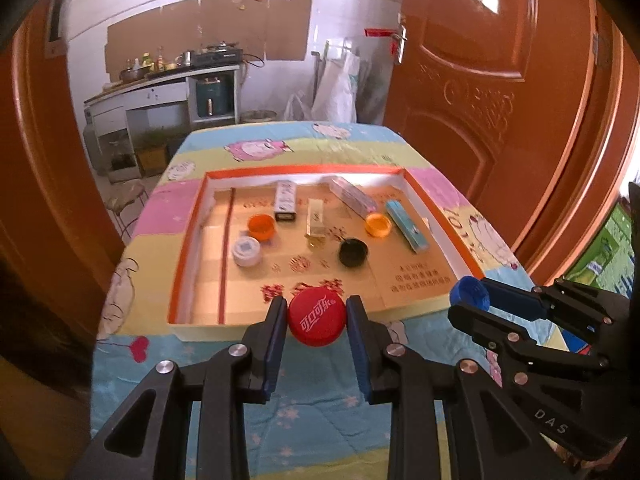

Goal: Organize rigid objects
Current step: 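Carry the blue cap and red cap over the box lid with both grippers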

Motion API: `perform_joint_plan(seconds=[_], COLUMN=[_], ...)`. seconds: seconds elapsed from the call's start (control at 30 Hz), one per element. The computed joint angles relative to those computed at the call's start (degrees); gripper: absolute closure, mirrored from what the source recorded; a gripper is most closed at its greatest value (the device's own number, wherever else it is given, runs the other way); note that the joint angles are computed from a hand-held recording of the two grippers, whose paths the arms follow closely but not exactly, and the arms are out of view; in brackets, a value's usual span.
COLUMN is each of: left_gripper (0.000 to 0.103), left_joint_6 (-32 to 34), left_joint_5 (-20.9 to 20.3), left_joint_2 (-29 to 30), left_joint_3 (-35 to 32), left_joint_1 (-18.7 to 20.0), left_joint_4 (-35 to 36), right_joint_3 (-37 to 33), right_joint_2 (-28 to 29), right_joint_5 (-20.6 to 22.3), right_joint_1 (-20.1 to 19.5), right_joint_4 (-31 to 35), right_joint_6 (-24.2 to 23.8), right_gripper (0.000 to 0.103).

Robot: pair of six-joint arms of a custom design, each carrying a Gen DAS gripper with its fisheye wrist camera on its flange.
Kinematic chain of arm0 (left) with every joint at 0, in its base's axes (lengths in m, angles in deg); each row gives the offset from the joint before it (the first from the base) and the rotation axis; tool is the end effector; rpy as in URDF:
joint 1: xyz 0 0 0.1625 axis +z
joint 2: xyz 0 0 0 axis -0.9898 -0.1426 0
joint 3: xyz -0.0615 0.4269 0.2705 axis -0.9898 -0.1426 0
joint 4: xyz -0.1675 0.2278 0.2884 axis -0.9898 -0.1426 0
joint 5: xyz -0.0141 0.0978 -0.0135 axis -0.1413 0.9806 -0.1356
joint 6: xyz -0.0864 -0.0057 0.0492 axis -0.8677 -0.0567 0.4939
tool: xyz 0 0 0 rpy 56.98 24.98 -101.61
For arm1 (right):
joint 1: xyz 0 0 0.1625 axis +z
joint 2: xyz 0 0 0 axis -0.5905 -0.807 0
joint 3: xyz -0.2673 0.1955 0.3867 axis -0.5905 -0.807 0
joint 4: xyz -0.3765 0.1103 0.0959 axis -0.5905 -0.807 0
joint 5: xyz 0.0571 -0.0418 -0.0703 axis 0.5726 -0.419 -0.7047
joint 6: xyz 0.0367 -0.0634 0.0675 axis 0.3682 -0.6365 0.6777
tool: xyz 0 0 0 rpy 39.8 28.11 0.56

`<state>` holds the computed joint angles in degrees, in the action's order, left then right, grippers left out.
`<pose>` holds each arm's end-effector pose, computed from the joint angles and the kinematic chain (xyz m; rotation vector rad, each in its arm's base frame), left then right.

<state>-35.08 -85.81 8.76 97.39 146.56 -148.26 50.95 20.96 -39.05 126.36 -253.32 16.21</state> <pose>-0.1718 -0.8078 0.0325 0.6712 2.3947 -0.8177 0.0987 -0.7888 0.0922 0.6444 -2.3231 0.8045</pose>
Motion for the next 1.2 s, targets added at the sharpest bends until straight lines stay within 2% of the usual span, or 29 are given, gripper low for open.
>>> perform_joint_plan(seconds=[0.33,0.6,0.9,1.2], left_gripper=[0.072,0.072,0.072,0.072], left_joint_6=[-0.2,0.7,1.1,1.6], left_joint_5=[-0.6,-0.2,0.8,1.7], left_joint_2=[-0.1,1.3,5.4,9.9], left_joint_3=[-2.7,-8.1,-19.0,-29.3], left_joint_1=[1.0,1.5,2.5,3.5], left_joint_4=[0.6,2.9,10.4,17.7], right_joint_3=[-4.0,-8.9,-17.1,-27.3], right_joint_2=[1.2,2.2,4.8,8.0], right_joint_5=[-0.5,-1.2,-2.5,-3.0], right_joint_1=[1.1,0.8,0.3,-0.8], right_joint_4=[1.3,3.7,8.4,15.8], right_joint_6=[-0.3,0.2,-1.2,-1.8], right_gripper=[0.072,0.072,0.072,0.072])
